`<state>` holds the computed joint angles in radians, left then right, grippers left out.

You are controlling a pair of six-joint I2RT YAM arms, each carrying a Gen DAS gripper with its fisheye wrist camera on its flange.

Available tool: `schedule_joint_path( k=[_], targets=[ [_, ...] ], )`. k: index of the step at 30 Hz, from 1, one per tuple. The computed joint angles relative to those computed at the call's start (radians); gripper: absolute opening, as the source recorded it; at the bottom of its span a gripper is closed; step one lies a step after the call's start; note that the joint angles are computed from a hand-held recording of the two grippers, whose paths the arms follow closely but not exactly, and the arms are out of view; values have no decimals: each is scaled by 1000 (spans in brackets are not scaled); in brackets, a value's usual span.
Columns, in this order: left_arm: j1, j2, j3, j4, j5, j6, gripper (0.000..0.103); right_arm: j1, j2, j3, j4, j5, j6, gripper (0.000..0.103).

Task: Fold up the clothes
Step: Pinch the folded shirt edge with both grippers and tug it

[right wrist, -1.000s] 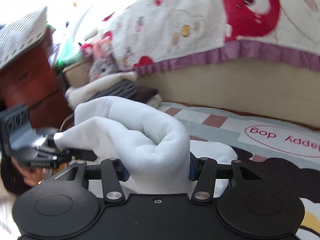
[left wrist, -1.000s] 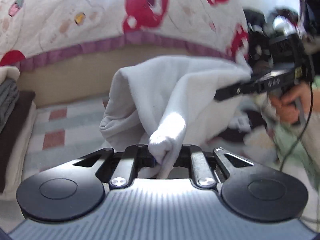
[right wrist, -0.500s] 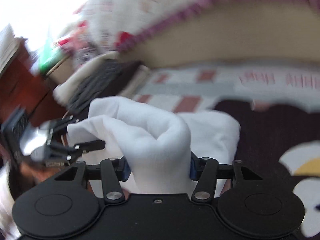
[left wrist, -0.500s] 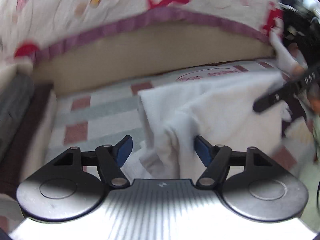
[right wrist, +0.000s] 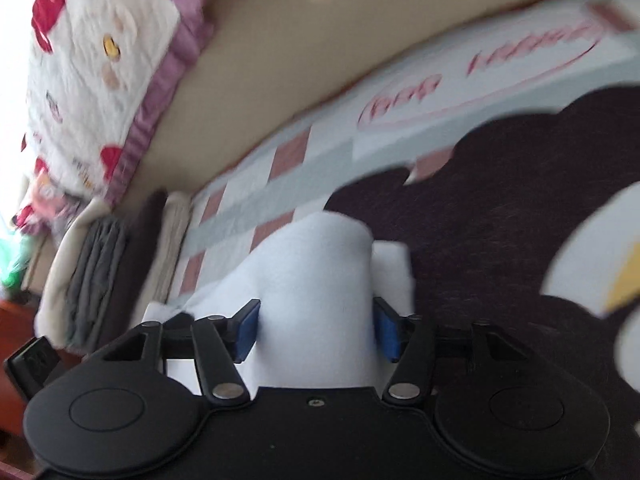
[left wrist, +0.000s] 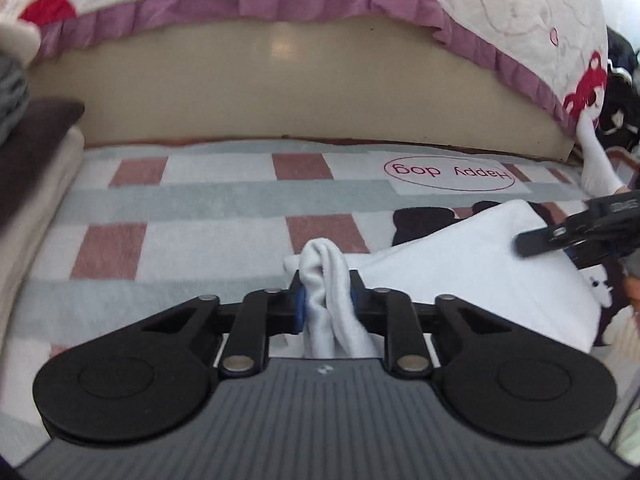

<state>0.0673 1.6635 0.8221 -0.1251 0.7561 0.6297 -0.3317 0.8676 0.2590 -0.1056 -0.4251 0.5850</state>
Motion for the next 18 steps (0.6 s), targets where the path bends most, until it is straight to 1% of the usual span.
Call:
schedule_joint_path(
  k=[1, 2, 4, 5, 6, 8, 9, 10, 11, 12, 13, 14, 15, 16, 17, 18],
  targets=[
    [-2, -30, -29, 33, 10, 9, 15, 60, -97, -15, -38, 90, 14, 66],
    [-5, -60, -57, 64, 21, 16, 15, 107, -177, -24, -82, 145, 15, 67],
    [-3, -89, -73, 69, 47, 35, 14, 193, -299, -33, -171, 219, 49, 78],
    [-2, -104, -81, 71, 59, 44, 14, 242, -341, -41, -200, 255, 73, 82],
    [-3, -108, -86, 82, 57, 37, 13, 292, -362, -49, -218, 293, 96, 85],
    [3, -113, -92, 100, 69, 28, 12, 378, -324, -63, -206, 358, 129, 85],
    [7, -112, -92, 114, 88, 12, 12, 402, -288, -65, -190, 374, 139, 84],
    [11, -118, -92, 127, 112, -10, 11, 425, -300, -77, -179, 397, 159, 67],
    [14, -124, -93, 142, 134, -35, 11, 450, -361, -95, -184, 434, 189, 57],
    [12, -133, -99, 175, 136, -68, 11, 424, -438, -115, -200, 411, 219, 46],
    [2, -127, -97, 197, 114, -89, 11, 349, -511, -138, -224, 337, 277, 43],
    [-9, -119, -93, 217, 90, -109, 12, 231, -535, -155, -233, 219, 310, 42],
    [-28, -87, -67, 201, 50, -110, 14, 137, -525, -167, -230, 131, 333, 41],
    [-64, -54, -49, 189, -23, -104, 14, 83, -476, -172, -212, 92, 341, 41],
    [-99, -21, -31, 180, -96, -101, 14, 59, -438, -177, -190, 80, 354, 41],
    [-134, -16, -54, 220, -175, -81, 15, 86, -423, -173, -181, 111, 364, 41]
  ],
)
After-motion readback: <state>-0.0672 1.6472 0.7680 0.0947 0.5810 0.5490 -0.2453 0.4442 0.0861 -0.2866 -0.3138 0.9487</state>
